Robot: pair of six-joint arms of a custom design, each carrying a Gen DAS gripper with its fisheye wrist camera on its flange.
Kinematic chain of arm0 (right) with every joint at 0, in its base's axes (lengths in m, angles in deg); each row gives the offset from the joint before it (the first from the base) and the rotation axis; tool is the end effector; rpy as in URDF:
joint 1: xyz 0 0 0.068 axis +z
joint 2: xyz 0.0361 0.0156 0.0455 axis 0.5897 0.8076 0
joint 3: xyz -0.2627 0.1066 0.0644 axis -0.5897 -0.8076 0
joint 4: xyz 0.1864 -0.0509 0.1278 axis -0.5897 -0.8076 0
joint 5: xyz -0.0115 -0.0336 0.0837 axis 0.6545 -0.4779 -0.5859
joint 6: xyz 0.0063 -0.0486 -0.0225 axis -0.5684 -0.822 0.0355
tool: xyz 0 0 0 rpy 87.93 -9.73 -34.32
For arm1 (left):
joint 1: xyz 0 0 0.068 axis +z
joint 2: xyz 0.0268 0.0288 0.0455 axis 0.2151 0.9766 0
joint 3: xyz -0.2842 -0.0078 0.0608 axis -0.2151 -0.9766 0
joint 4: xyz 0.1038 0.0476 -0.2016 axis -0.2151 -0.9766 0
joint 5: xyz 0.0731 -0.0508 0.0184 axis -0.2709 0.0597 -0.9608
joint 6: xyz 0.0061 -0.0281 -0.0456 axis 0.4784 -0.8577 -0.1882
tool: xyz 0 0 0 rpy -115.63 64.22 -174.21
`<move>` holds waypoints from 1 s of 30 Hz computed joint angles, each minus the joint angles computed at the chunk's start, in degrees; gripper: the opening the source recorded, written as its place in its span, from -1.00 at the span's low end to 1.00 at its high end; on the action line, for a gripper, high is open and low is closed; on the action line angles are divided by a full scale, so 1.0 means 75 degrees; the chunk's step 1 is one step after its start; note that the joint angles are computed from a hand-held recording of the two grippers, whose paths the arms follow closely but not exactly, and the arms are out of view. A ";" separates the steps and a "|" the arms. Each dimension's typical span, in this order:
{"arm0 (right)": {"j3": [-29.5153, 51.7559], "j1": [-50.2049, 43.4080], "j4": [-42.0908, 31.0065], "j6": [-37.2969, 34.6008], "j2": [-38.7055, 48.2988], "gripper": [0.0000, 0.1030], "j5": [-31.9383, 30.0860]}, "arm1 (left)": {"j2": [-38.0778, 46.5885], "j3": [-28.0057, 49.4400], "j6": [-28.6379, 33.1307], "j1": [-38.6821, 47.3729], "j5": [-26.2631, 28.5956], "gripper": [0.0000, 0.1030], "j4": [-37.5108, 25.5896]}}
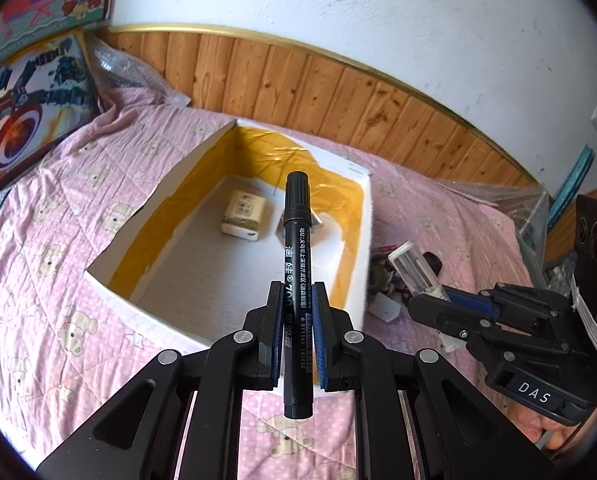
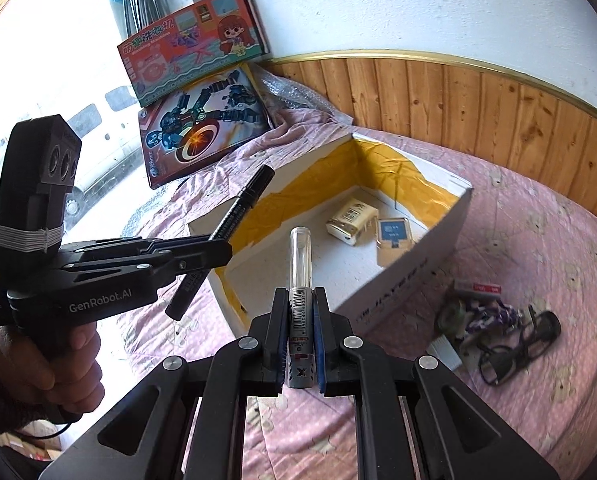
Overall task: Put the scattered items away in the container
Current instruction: 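Carry the black marker and clear tube with both tools over the box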
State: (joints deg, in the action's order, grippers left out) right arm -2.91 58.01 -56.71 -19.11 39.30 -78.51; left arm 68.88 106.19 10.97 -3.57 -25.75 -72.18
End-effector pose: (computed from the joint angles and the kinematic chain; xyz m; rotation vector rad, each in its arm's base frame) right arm 0.1366 0.0488 0.2340 0.1720 2.3459 0.2330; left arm 0.2266 -0.0784 0.2044 0.4938 2.4143 -0.5883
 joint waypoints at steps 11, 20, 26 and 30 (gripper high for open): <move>0.0403 -0.1326 0.1099 -0.1057 0.1834 -0.76 -0.1408 | 0.1261 0.1048 0.0252 0.0312 -0.0012 -0.75 -0.0343; 0.1095 -0.1614 0.1287 -0.1637 0.3226 -0.76 -0.1856 | 0.2454 0.2159 0.0371 0.0373 -0.0145 -0.75 -0.0969; 0.1686 -0.1674 0.1130 -0.2002 0.4151 -0.76 -0.1897 | 0.3196 0.2961 0.0441 0.0396 -0.0224 -0.74 -0.1548; 0.2109 -0.1709 0.0886 -0.2293 0.4723 -0.76 -0.1944 | 0.3703 0.3547 0.0516 0.0390 -0.0249 -0.74 -0.2081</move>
